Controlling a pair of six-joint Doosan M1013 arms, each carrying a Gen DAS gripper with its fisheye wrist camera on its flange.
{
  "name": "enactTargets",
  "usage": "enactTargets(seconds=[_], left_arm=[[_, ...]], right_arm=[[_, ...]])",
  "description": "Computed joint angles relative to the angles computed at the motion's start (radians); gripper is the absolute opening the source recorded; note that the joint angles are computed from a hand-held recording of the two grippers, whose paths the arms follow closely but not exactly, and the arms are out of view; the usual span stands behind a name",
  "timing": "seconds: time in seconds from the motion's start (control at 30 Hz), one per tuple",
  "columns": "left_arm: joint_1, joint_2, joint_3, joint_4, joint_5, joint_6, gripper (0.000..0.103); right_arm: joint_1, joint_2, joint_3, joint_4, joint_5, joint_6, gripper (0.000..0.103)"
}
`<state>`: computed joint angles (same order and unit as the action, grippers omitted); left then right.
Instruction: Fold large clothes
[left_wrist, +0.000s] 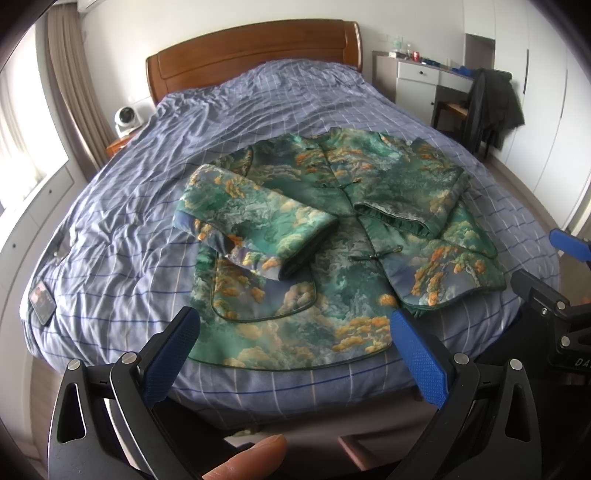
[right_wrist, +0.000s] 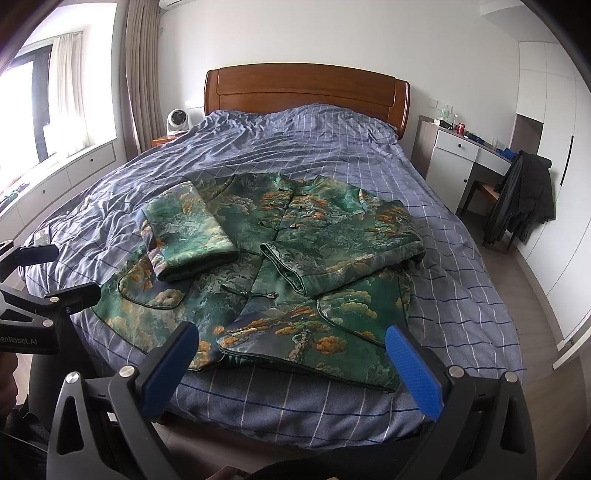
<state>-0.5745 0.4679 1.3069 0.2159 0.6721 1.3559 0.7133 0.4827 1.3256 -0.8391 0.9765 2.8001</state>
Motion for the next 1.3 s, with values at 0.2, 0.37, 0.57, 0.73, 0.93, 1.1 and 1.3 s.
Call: enactTargets(seconds=[0.2,0.37,0.57,0.73,0.93,1.1,1.3], left_arm=[[0.001,0.000,0.001,0.003,-0.003,-0.003,0.103],[0.000,0.000,0.002,0.005,-0.004,-0.005,0.103],[0.005,0.003,-0.003,-0.008,0.003,0.001,0.103],[0.005,0.003,-0.005,-0.006,0.005,0.001,0.103],[0.005,0.005,-0.004,0.006,0.011,-0.013,0.103],[0.011,0.013,-0.012,-0.018,0.021,-0.012,0.103],[0.008,0.023,-0.027,-0.059,0.039,0.024,0.103]], right_arm=[[0.000,0.000,0.001,0.000,0.000,0.001,0.103],[0.000,0.001,-0.001,0.003,0.001,0.000,0.103],[0.001,0.001,0.004,0.000,0.003,0.005,0.103],[-0.001,-0.001,0.019,0.002,0.018,0.040,0.103],[-0.016,-0.028,0.058,-0.003,0.013,0.056,0.103],[-0.081,-0.072,0.149,0.144,0.041,-0.038,0.103],[-0.177,-0.028,0.182,0.506,-0.025,-0.351,0.102]])
